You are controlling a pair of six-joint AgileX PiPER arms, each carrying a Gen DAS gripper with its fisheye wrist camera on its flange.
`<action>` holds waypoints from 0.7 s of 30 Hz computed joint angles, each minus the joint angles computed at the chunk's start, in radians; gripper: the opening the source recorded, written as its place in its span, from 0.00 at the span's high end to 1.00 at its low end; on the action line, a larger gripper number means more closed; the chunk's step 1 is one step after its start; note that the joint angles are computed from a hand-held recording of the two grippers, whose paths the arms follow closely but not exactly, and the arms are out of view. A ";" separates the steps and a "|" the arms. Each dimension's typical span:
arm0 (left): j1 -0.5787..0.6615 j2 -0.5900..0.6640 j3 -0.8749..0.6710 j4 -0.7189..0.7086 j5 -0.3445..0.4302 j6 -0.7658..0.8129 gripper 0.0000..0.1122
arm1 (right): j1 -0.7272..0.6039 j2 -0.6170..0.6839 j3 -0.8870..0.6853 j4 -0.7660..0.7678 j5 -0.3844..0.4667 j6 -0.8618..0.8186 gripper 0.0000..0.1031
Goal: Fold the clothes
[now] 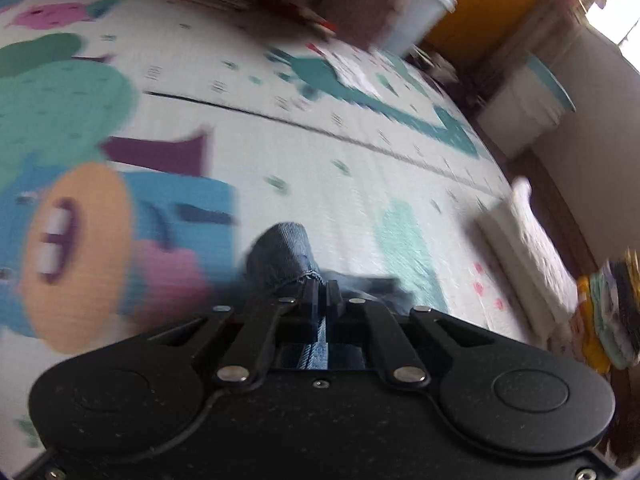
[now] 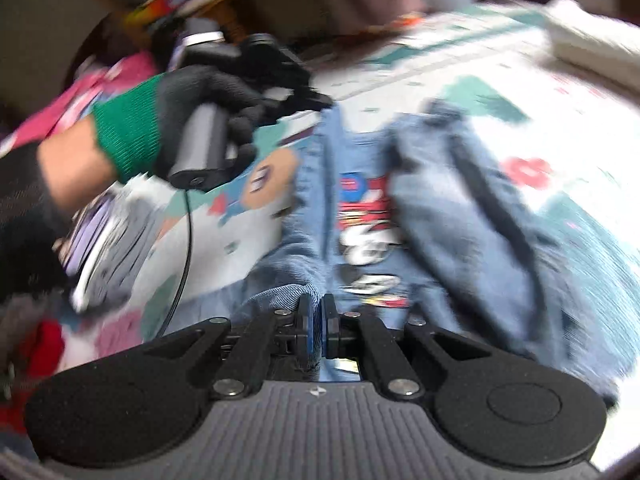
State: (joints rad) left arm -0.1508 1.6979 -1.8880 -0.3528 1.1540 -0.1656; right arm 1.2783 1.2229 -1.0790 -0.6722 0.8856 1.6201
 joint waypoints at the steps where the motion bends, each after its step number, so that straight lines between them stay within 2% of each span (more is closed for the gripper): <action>1: -0.031 0.034 -0.017 0.005 0.022 0.041 0.96 | -0.016 -0.018 0.027 0.029 0.005 0.012 0.95; 2: -0.031 0.051 -0.005 -0.030 0.030 0.056 0.94 | -0.034 -0.032 0.055 0.061 0.007 0.017 0.95; 4: 0.046 -0.004 0.120 -0.191 -0.049 0.097 0.93 | -0.070 -0.048 0.119 0.128 -0.001 0.026 0.95; 6: 0.134 -0.051 0.194 -0.312 -0.063 0.196 0.93 | -0.071 -0.081 0.170 0.126 0.001 0.091 0.95; 10: 0.218 -0.103 0.229 -0.297 0.013 0.342 0.93 | -0.054 -0.102 0.195 0.104 -0.011 0.103 0.95; 13: 0.224 -0.162 0.306 -0.301 0.009 0.425 0.93 | -0.053 -0.098 0.198 0.099 -0.035 0.113 0.94; 16: 0.179 -0.196 0.376 -0.326 -0.043 0.512 0.93 | -0.049 -0.087 0.177 0.102 -0.038 0.093 0.94; 21: -0.039 -0.197 0.442 -0.062 -0.332 0.548 0.93 | -0.060 -0.071 0.153 0.164 -0.062 0.048 0.94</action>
State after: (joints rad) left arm -0.1897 1.5008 -1.4464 -0.4152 0.8220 0.3824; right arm 1.2180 1.1517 -0.9258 -0.5082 0.8240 1.6683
